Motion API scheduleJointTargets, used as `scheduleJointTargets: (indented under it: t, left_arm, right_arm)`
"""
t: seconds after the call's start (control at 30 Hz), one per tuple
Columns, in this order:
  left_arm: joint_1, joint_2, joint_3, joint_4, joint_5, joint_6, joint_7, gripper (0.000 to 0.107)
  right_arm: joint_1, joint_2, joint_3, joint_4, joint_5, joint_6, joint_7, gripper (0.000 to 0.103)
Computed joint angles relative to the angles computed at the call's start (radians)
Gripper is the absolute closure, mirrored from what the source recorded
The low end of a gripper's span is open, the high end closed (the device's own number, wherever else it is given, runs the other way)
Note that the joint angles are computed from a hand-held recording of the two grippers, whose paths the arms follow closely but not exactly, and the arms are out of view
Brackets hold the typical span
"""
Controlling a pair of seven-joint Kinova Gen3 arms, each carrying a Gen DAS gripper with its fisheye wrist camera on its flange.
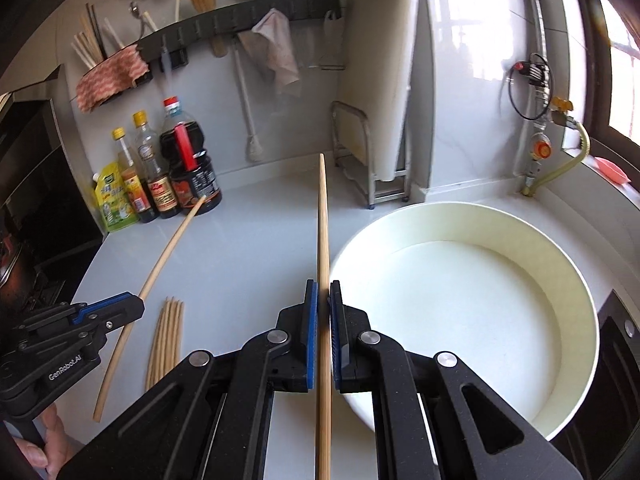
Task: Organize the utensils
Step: 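Lift the left tool's chopstick over the cream basin while the right tool carries its own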
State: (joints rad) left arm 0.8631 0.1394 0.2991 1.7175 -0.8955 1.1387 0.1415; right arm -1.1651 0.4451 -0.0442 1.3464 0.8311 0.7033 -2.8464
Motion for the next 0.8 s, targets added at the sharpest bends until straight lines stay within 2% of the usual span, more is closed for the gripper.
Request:
scheduleJointTargets:
  t: [0.13, 0.33, 0.53, 0.8]
  left_arm:
    - [-0.006, 0.062, -0.015, -0.111, -0.008, -0.037, -0.102, 0.1]
    - [0.013, 0.18, -0.067, -0.291, 0.02, -0.093, -0.275, 0.1]
    - [0.009, 0.314, -0.093, -0.479, 0.112, -0.129, -0.47, 0.1]
    - [-0.009, 0.447, -0.128, -0.669, 0.26, -0.13, -0.647, 0.1]
  right_arm:
    - [0.027, -0.05, 0.033, 0.081, 0.032, -0.014, -0.102, 0.097]
    - [0.121, -0.093, 0.009, 0.155, 0.033, 0.01, -0.171, 0.097]
    - [0.216, -0.103, -0.021, 0.198, -0.018, -0.016, -0.168, 0.097]
    - [0.281, -0.071, -0.03, 0.19, -0.141, -0.061, -0.067, 0.097]
